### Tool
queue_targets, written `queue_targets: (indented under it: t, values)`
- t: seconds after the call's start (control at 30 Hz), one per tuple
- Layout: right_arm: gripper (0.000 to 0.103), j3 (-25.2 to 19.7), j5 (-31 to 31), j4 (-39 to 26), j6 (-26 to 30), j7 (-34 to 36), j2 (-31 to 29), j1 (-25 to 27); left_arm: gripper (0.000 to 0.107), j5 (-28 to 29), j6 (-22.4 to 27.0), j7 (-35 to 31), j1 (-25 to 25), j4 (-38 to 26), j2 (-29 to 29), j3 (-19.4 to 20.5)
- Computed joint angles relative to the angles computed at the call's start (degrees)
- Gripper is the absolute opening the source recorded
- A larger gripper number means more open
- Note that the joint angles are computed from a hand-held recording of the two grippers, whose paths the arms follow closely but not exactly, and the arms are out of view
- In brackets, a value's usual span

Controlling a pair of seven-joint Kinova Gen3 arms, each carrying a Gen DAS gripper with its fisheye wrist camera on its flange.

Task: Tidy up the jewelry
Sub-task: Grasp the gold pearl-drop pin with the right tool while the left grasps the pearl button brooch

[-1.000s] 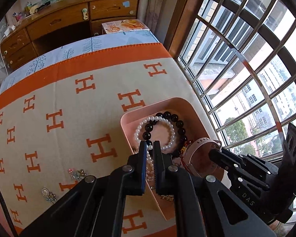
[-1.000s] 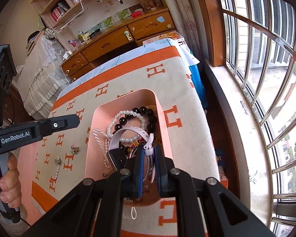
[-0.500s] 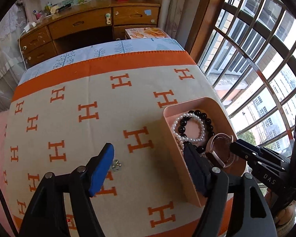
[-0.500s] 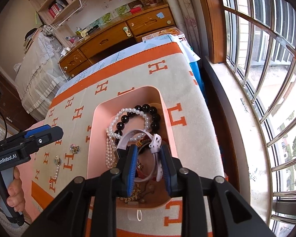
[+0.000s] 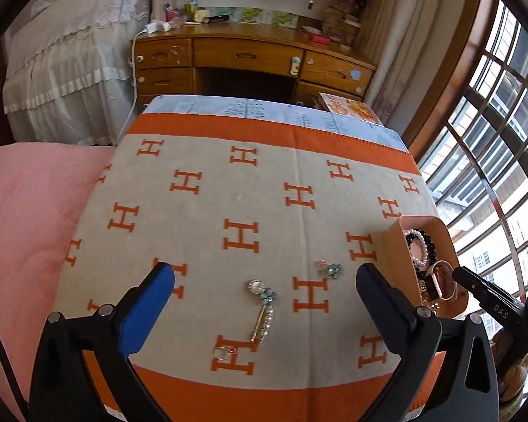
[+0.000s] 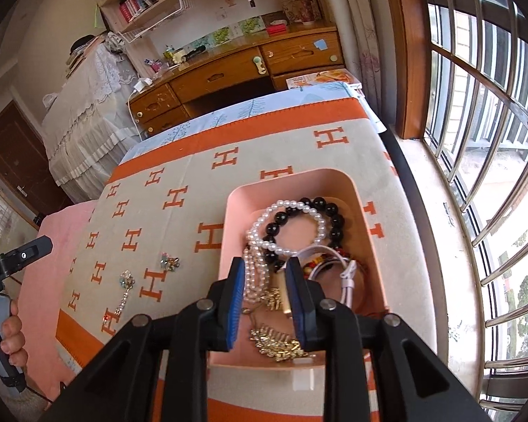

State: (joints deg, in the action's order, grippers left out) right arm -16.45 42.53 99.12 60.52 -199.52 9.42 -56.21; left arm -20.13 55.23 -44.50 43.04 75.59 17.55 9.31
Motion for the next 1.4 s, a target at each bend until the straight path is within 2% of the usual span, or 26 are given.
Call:
queue_targets:
  t: [0.2, 0.33, 0.43, 0.57, 0.67, 0.77, 0.9, 1.07, 1.27, 1.33, 1.4]
  values:
    - [0.024, 0.6, -0.6, -5.6, -0.8, 5.5, 3.9, -1.4, 0.102, 1.4, -3.7, 1.4, -3.2, 7.9, -4.3, 0.3]
    - [0.024, 2.1, -1.7, -9.1, -1.8, 9.4, 6.5, -2.6, 0.102, -1.9, -4.9, 2.9, -2.9, 11.5, -4.8, 0.4]
    - [0.024, 3.2, -2.7, -11.1, -2.9, 11.7, 8.3, -3.5, 0.102, -2.4, -8.6, 3.9, -3.5, 15.4, -5.6, 0.8]
    - [0.024, 4.6, -5.3, -13.2, -5.9, 14.8, 11.0, -3.8, 0.102, -0.2, -14.4, 2.6, -5.6, 20.6, -6.3, 1.1]
    - [0.024, 5.2, -8.4, -15.5, -8.5, 18.7, 13.8, -3.8, 0.101, 2.7, -15.2, -2.6, -7.9, 22.2, -5.6, 2.4]
    - [0.024, 5.4, -11.9, -18.7, -10.6, 24.0, 16.9, -3.3, 0.091, 1.3, -14.4, -4.8, -6.5, 22.8, -4.8, 2.1]
    - [0.024, 6.1, -15.7, -23.3, -11.5, 30.0, 20.5, -3.3, 0.090, 0.6, -15.5, -6.7, -5.7, 24.3, -4.5, 1.8]
    - [0.024, 8.3, -19.6, -29.6, -9.4, 35.2, 24.8, -4.3, 0.090, 1.2, -17.8, -8.1, -5.8, 26.2, -4.8, 1.5]
    - [0.024, 11.8, -22.4, -37.7, -3.4, 40.3, 30.0, -7.0, 0.090, 2.7, -20.4, -9.8, -7.0, 28.2, -6.5, 1.3]
    - [0.022, 13.0, -21.7, -40.1, -0.9, 41.2, 31.2, -8.4, 0.090, 1.1, -20.1, -8.7, -6.2, 28.2, -6.8, 0.7]
    - [0.014, 13.7, -21.3, -41.3, 0.9, 42.1, 31.8, -9.1, 0.090, 1.9, -20.8, -9.4, -7.5, 28.4, -7.1, 1.3]
